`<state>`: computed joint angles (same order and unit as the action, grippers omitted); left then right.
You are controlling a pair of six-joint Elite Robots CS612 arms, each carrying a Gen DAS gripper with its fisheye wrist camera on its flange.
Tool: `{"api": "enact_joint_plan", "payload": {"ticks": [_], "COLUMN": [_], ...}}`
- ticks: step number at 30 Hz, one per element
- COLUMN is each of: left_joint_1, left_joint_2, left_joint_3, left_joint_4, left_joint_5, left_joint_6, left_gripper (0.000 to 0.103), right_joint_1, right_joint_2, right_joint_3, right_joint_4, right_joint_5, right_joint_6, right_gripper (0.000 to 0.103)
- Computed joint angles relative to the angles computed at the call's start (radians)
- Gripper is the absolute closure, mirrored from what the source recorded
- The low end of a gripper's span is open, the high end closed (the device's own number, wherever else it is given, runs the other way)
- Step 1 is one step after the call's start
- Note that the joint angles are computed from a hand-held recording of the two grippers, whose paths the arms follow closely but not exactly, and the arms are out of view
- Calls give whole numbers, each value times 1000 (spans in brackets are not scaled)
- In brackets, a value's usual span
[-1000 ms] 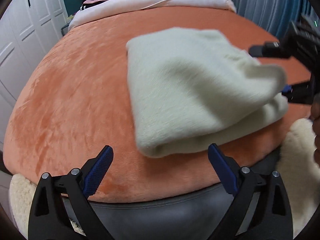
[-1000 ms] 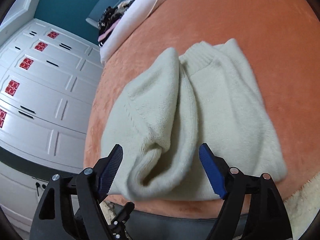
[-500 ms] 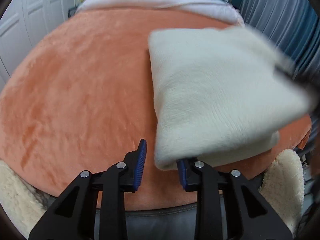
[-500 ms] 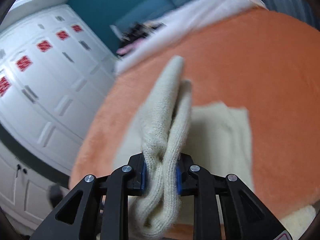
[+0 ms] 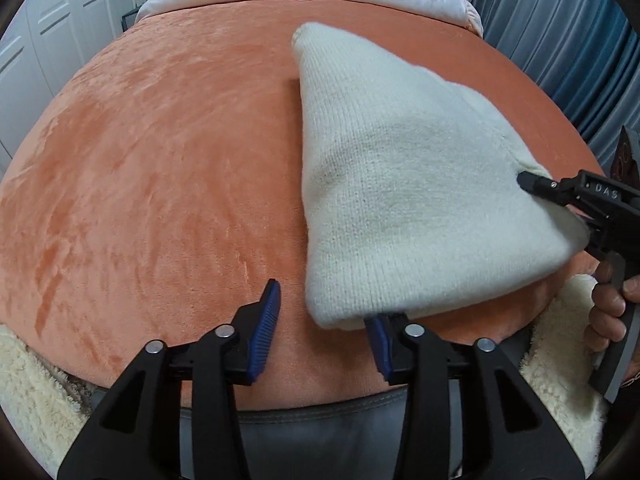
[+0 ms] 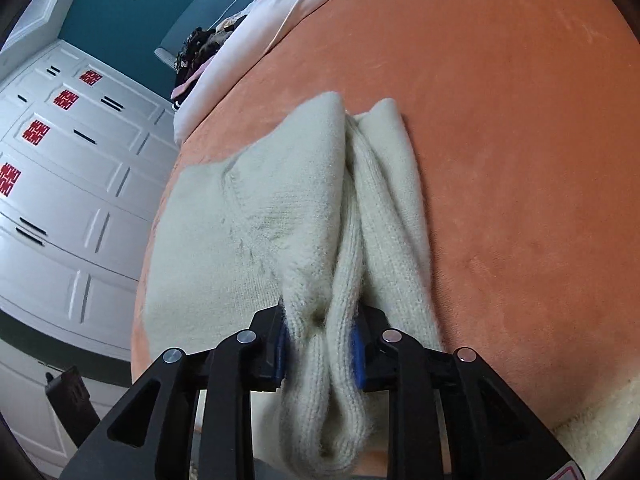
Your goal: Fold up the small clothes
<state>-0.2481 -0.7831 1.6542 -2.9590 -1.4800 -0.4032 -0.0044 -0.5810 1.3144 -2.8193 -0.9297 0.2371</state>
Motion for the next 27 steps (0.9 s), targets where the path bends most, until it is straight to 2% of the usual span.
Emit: {"api": "enact_joint_plan", "payload": {"ticks": [2,4,5,6,7,8,9,12,13,14,15,17,18,19,21,22,23,24,25,26,27], "left_joint_1": [8,16,20,21,21,20,19,14,12,10,10,2,-3,-6,-4,-3,-5,-8,-7,-4,-1], "left_joint_2": [-24,-45,-49,-49,-44,-36,-26,11,25,36,44,52,53,57,69,76,80,79,73,65,54], "left_joint_3": [21,35,35,35,27,8,-16,-91,-120,-148,-165,-184,-186,-191,-197,-199,-200,-193,-185,-177,-165], "left_joint_4": [-33,-63,-88,-132,-175,-194,-197,-176,-136,-87,-59,-20,-7,19,44,48,55,44,32,24,17], "left_joint_5": [-39,-65,-72,-71,-65,-56,-45,-13,3,13,14,52,75,88,65,49,63,75,70,59,51], "left_joint_6": [-19,-39,-54,-73,-88,-91,-91,-92,-90,-91,-91,-83,-78,-73,-82,-94,-106,-115,-122,-125,-132], "left_gripper": [58,53,44,38,32,30,30,26,26,26,29,31,31,31,28,28,25,25,25,26,26], "right_joint_1": [3,10,15,16,17,17,17,35,37,42,47,43,34,24,12,17,27,26,22,12,-3], "right_joint_2": [-39,-75,-87,-95,-92,-85,-69,-1,12,25,27,0,-18,-35,-47,-34,-17,-2,-8,-26,-43], "right_joint_3": [42,80,95,101,92,74,37,-106,-128,-146,-154,-111,-74,-40,-13,-29,-52,-55,-48,-27,8], "right_joint_4": [-34,-82,-115,-130,-129,-115,-80,94,141,176,186,83,-8,-72,-75,-14,88,148,166,142,77], "right_joint_5": [-56,-137,-159,-169,-164,-154,-148,-186,-189,-182,-187,-168,-144,-136,-174,-242,-330,-375,-379,-341,-261], "right_joint_6": [4,-24,-32,-43,-46,-48,-59,-95,-117,-139,-163,-144,-116,-99,-72,-73,-114,-143,-130,-76,-18], "right_gripper": [72,72,72,67,60,45,35,35,48,56,74,83,94,100,101,103,103,103,103,103,99]}}
